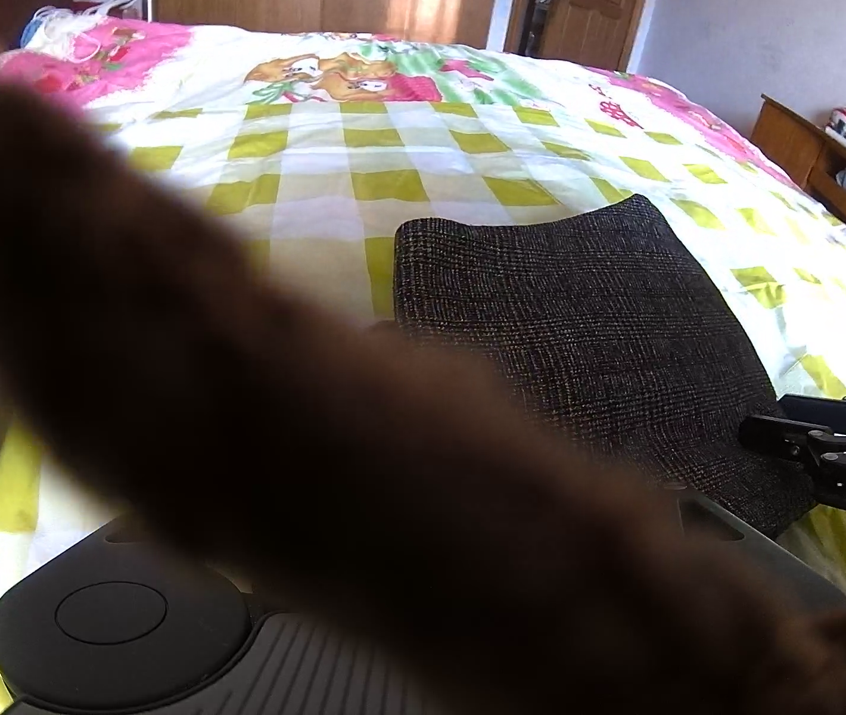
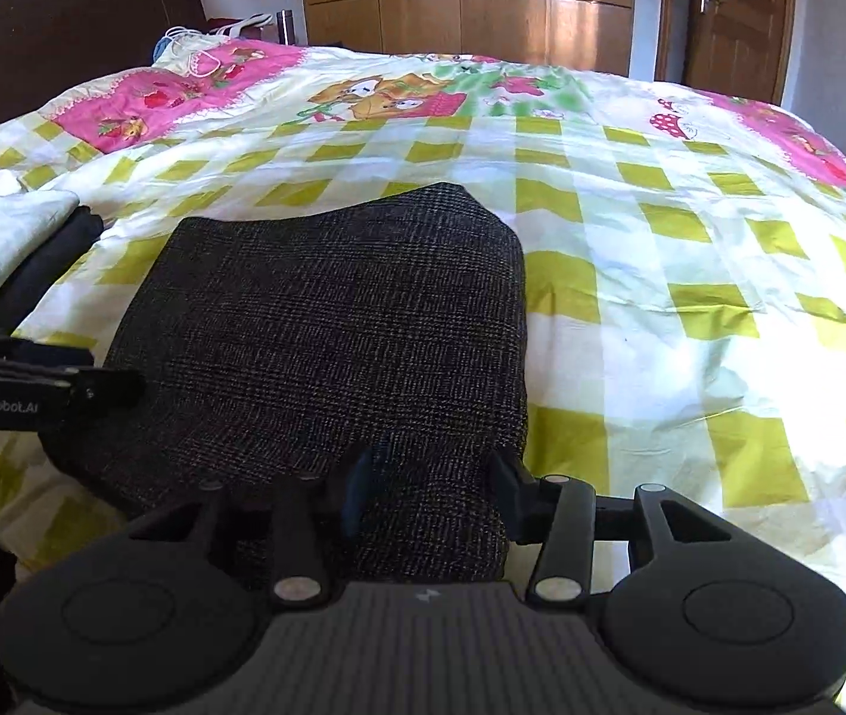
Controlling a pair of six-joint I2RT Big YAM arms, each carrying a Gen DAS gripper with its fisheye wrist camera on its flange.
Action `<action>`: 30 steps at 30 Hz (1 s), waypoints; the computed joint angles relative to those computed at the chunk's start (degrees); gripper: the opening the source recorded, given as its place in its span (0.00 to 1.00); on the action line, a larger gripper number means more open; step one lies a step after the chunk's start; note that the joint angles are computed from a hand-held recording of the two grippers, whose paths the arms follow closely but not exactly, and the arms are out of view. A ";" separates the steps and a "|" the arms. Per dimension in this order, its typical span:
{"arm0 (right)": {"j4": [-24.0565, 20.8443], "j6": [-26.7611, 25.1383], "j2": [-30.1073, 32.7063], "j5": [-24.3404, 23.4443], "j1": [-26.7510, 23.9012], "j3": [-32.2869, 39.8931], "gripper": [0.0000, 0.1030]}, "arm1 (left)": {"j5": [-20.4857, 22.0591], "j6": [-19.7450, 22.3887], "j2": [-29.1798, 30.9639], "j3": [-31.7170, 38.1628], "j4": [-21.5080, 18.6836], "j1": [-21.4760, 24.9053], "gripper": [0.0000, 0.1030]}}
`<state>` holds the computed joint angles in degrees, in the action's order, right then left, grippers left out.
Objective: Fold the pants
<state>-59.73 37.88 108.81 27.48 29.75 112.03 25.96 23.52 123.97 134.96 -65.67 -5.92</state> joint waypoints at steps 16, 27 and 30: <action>-1.64 -4.20 0.33 7.20 4.04 0.72 0.55 | -1.54 4.38 -6.19 -5.98 -1.20 -0.58 0.66; 1.28 1.29 -4.16 6.51 5.37 -4.22 0.55 | -3.78 3.20 -9.75 -11.69 -0.59 -0.02 0.66; 2.31 2.27 -4.33 5.49 5.64 -4.52 0.55 | -2.71 1.09 -10.86 -13.15 -0.23 0.41 0.68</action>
<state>-57.42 40.15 104.48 32.97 35.39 107.51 23.25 24.60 113.11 121.80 -65.91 -5.51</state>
